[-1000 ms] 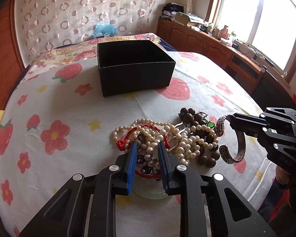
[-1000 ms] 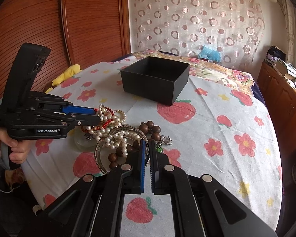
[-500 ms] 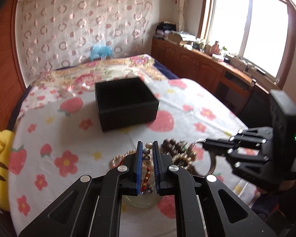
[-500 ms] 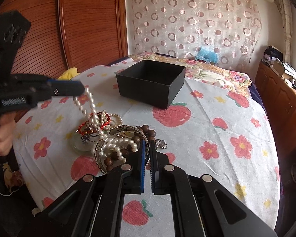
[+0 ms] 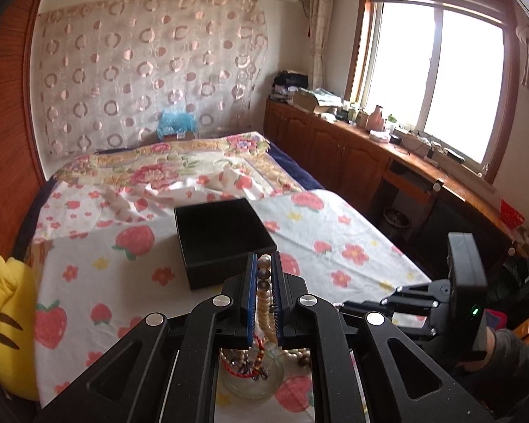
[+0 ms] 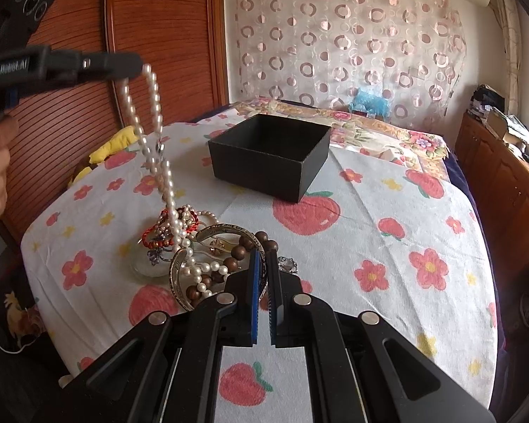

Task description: Organize jewelry

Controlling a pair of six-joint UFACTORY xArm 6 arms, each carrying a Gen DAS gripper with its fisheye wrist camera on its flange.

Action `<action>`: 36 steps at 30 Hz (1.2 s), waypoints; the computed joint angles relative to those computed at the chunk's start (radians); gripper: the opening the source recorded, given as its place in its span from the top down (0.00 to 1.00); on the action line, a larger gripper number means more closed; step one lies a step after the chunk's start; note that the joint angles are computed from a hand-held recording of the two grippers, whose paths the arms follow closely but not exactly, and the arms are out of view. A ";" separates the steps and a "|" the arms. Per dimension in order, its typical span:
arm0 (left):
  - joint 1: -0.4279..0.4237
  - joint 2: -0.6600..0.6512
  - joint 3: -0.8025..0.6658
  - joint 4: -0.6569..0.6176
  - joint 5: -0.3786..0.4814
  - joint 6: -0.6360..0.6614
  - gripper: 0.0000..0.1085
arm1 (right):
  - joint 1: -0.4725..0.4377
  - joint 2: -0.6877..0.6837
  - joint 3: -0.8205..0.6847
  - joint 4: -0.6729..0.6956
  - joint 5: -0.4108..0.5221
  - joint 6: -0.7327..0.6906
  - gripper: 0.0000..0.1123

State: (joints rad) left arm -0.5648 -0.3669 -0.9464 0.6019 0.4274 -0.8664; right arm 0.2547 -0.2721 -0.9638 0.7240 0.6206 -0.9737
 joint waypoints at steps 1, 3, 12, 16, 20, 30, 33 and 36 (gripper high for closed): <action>0.001 -0.002 -0.006 0.005 0.001 -0.001 0.94 | 0.001 0.001 -0.002 0.001 -0.001 -0.001 0.95; 0.006 -0.004 -0.019 0.015 -0.001 -0.005 0.94 | 0.002 0.001 -0.006 0.005 0.000 -0.002 0.95; 0.018 -0.016 -0.083 0.089 -0.008 -0.044 0.94 | 0.003 0.014 -0.050 0.029 -0.010 0.001 0.95; 0.020 -0.010 -0.125 0.137 0.010 -0.062 0.94 | 0.003 0.032 -0.084 0.025 -0.012 0.001 0.95; 0.030 0.011 -0.175 0.171 0.037 -0.066 0.94 | 0.012 0.067 -0.129 0.016 -0.023 0.007 0.95; 0.087 0.088 -0.276 0.153 0.053 -0.011 0.94 | 0.054 0.251 -0.324 -0.028 -0.053 0.030 0.96; 0.107 0.115 -0.298 0.120 0.040 0.016 0.94 | 0.065 0.342 -0.419 -0.079 -0.070 0.064 0.96; 0.131 0.151 -0.325 0.086 0.028 0.051 0.94 | 0.074 0.422 -0.506 -0.133 -0.075 0.103 0.96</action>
State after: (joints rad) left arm -0.4335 -0.2158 -1.2714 0.6879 0.4559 -0.8158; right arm 0.3292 0.1503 -1.4698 0.5910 0.5459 -0.8711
